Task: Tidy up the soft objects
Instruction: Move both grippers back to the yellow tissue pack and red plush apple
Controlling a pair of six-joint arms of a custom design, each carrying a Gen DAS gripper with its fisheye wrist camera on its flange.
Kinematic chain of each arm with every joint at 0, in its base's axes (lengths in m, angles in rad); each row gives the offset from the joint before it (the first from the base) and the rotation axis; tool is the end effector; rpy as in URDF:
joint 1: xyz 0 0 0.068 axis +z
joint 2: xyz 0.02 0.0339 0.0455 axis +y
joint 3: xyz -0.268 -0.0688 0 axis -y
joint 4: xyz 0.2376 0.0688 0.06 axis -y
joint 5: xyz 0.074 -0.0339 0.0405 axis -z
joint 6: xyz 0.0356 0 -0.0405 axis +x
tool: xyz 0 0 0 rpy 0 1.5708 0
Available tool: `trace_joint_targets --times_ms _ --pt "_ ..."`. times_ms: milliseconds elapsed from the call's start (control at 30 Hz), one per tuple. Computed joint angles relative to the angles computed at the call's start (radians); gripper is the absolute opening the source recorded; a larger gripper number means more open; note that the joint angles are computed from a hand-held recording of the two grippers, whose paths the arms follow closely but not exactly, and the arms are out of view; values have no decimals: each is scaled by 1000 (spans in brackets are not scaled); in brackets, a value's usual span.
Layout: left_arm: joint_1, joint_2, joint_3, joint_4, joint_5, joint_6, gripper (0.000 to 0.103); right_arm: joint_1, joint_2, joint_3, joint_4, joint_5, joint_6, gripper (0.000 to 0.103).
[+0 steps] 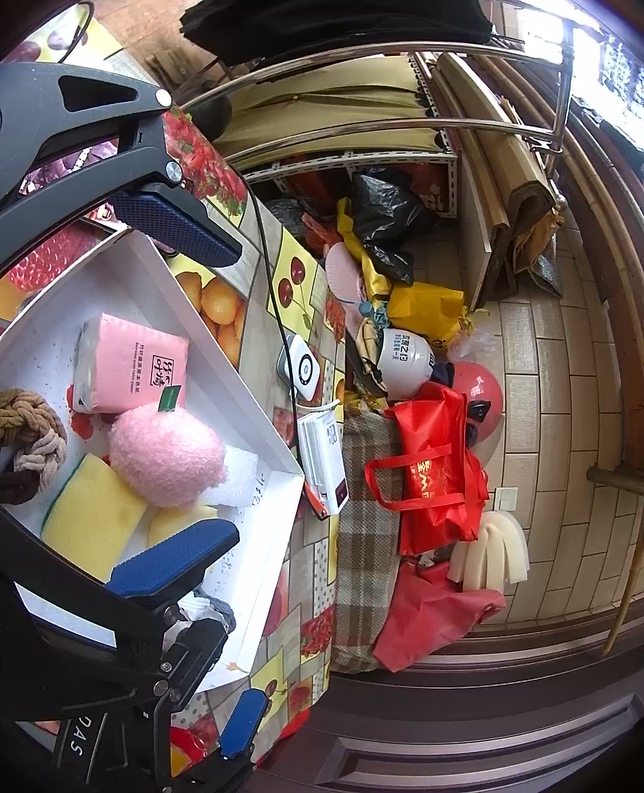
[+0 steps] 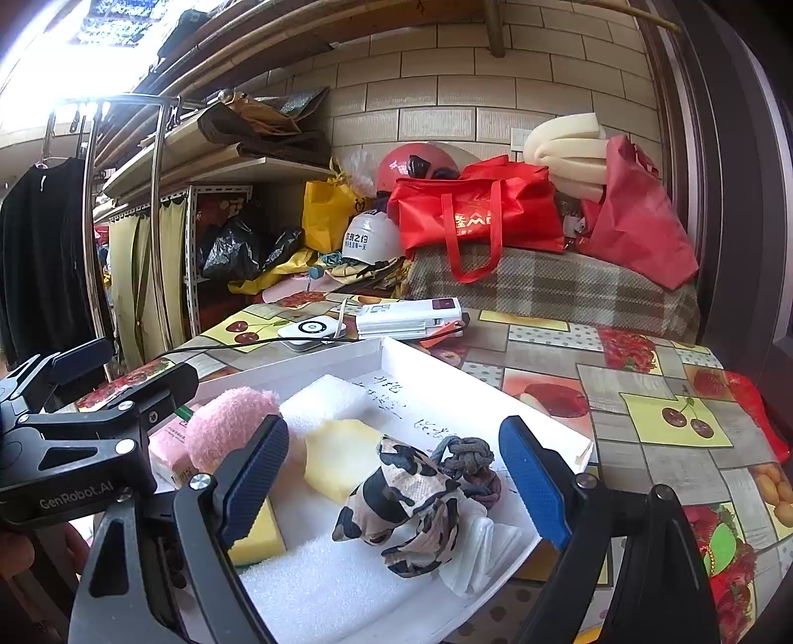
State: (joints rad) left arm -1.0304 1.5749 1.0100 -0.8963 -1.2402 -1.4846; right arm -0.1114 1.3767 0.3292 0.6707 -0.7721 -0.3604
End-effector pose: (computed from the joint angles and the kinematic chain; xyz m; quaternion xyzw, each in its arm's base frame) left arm 0.1643 -0.2084 0.2199 -0.2140 0.7846 0.1364 0.5657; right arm 0.2329 -0.0011 0.1640 -0.3052 0.7339 0.1811 0.5791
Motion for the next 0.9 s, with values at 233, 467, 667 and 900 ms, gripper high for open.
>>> trace_joint_targets --times_ms 233,467,667,900 --pt "-11 17 24 -24 -6 -9 103 -18 -8 -22 48 -24 15 87" --pt "-26 20 27 -38 -27 -22 103 -42 -11 -50 114 -47 48 87" --pt "-77 -3 -9 106 -40 117 103 -203 -2 -122 276 -240 138 88" --pt "-119 -23 -34 341 -7 362 103 -318 -24 -206 447 -196 229 88"
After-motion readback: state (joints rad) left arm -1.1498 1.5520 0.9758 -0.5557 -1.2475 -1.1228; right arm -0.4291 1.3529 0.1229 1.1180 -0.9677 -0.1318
